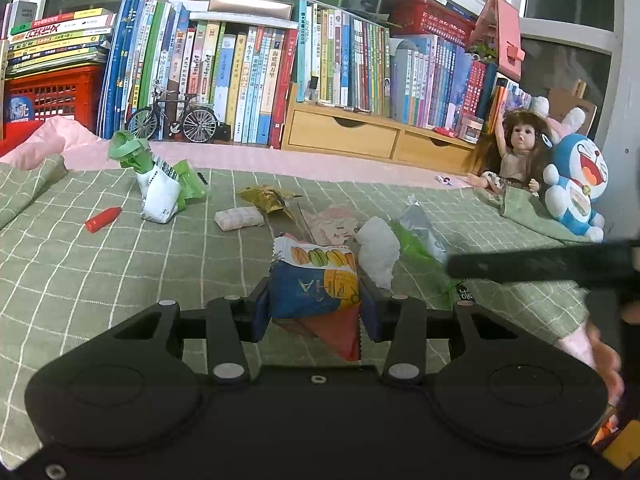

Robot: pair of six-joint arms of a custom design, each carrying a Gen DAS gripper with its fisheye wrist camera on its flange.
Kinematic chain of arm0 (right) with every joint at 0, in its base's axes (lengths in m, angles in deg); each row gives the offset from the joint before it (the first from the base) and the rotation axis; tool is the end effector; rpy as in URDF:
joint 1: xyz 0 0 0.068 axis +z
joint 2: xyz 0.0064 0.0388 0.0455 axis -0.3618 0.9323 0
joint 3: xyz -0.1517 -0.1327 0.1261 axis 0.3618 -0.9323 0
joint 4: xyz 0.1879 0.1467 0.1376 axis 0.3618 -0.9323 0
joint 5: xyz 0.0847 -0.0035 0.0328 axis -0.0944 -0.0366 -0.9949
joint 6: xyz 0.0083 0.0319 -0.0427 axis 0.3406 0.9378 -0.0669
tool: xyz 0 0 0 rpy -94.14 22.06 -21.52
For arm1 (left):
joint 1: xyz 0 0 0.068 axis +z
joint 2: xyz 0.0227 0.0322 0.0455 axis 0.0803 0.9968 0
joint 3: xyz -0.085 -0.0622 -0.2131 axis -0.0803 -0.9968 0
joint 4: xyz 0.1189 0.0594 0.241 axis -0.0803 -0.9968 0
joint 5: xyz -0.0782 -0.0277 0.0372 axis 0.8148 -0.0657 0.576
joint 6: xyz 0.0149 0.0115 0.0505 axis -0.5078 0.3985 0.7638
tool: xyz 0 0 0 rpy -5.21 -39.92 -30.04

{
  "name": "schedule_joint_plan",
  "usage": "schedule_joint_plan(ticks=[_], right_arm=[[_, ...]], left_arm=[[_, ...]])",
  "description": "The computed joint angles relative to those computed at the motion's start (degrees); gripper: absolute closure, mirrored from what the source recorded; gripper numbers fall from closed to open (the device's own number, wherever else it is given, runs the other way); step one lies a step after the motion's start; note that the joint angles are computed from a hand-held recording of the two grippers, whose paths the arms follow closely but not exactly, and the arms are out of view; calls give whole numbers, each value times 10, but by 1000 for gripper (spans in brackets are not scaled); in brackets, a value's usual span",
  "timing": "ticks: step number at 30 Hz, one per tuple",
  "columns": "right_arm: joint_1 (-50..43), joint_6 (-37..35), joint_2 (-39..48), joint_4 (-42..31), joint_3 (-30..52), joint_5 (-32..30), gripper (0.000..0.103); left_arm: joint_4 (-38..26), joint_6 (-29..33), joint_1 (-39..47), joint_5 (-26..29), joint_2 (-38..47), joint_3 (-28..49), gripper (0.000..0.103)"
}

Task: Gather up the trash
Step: 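Carry the snack bag and clear bottle down toward the black bin with both tools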

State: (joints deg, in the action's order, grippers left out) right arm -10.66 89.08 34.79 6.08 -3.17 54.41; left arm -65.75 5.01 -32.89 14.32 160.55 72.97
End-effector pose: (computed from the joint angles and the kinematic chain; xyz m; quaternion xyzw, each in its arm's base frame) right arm 0.2833 0.0491 0.2263 0.0710 0.8940 0.0606 0.4383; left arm 0.2930 -0.2198 0.1859 0.1335 0.8465 -0.1855 0.4808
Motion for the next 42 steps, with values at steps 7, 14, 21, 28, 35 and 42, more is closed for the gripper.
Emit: schedule_joint_plan(ticks=[7, 14, 21, 28, 35, 42], right_arm=[[20, -13, 90, 18, 46, 17, 61], [33, -7, 14, 14, -1, 41, 68], [41, 12, -143, -54, -62, 15, 68], [108, 82, -342, -188, -125, 26, 68], [246, 235, -490, -347, -144, 111, 68], [425, 404, -543, -472, -154, 166, 68]], left_arm=[[4, -3, 3, 3, -2, -10, 61], [5, -4, -2, 0, -29, -32, 61], [-2, -2, -26, -4, -108, -89, 61], [-34, -6, -74, -18, -228, -172, 61], [-99, -29, -158, -76, -373, -251, 61], [-203, -60, -266, -171, -499, -300, 61]])
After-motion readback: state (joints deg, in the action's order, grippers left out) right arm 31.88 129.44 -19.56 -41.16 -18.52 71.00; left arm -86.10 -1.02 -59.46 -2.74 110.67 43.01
